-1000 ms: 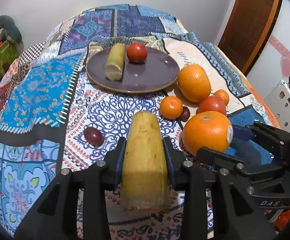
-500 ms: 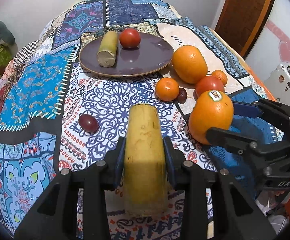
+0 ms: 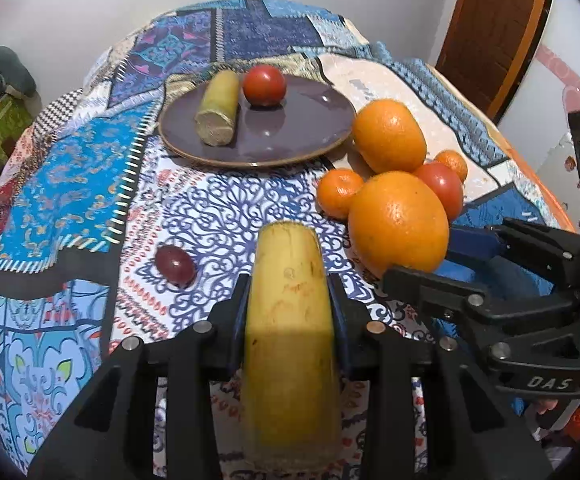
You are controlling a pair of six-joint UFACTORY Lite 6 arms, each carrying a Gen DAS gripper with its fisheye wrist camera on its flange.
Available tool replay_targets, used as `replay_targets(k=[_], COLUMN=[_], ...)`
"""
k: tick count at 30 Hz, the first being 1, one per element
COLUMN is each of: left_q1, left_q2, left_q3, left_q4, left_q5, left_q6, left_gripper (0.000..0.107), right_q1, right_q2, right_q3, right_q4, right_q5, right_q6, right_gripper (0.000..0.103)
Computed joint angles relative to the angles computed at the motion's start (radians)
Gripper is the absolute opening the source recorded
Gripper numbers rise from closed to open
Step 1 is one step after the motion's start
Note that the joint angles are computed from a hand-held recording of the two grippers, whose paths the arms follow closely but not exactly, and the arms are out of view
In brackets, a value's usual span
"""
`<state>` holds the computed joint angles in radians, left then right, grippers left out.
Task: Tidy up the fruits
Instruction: 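Grasp the large orange with right gripper while left gripper holds the corn cob, then set corn cob on plate with left gripper while right gripper sets orange there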
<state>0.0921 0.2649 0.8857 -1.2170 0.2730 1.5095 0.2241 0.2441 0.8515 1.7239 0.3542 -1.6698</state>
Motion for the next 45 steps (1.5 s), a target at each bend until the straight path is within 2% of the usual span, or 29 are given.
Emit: replay_targets(k=[5,10,13,17,21,22,25,28,30,33,37,41,45], left_q1=[0.05,0.081,0.087,0.088,0.099,0.1,0.111,0.097,0.088,0.083,0.08,0.071,0.058], left_q2=[-0.079,-0.137,-0.148,-0.153,-0.146,-0.147,-0.149,-0.153,-0.156,-0.144,-0.046,-0.019,-0.03], left_q3=[-0.016,-0.036,-0.043,-0.062,-0.073,-0.079,-0.079,-0.081,-0.083,-0.083,-0.032,-0.053,-0.053], left_q4=[0.015,0.043,0.047,0.028,0.057,0.062,0.071,0.093,0.103,0.114,0.238,0.08,0.078], left_q5=[0.041,0.074,0.084,0.078,0.092,0.093,0.113,0.1,0.087,0.078,0.103,0.061,0.038], left_q6=[-0.019,-0.039,-0.045,-0.021,-0.028,-0.031,-0.032,-0.041,-0.043,-0.049,-0.178,-0.028,-0.038], left_gripper=[0.036,0.036,0.036,0.036,0.031,0.024,0.024,0.024,0.024,0.03,0.036,0.037,0.036], right_q1=[-0.005,-0.027,-0.043,-0.019,0.008,0.013,0.03,0.045,0.038,0.012,0.03,0.03,0.029], right_q2=[-0.061,-0.105,-0.104,-0.048,0.01,0.027,0.04,0.034,0.026,0.02,-0.005,-0.022,-0.037], right_q3=[-0.045,-0.074,-0.064,0.004,0.052,0.063,0.064,0.053,0.043,0.033,0.008,-0.006,-0.007], right_q4=[0.005,-0.223,-0.269,-0.315,-0.287,-0.28,-0.203,-0.137,-0.117,-0.114,-0.078,-0.085,-0.117], right_q5=[-0.01,-0.001,0.022,0.007,-0.015,-0.016,-0.034,-0.059,-0.059,-0.021,-0.049,-0.04,-0.034], right_q6=[-0.042,0.132,0.189,0.277,0.297,0.304,0.262,0.204,0.179,0.163,0.114,0.105,0.132], right_gripper=[0.053,0.053,0.053,0.062,0.07,0.07,0.071,0.069,0.064,0.063,0.063,0.062,0.062])
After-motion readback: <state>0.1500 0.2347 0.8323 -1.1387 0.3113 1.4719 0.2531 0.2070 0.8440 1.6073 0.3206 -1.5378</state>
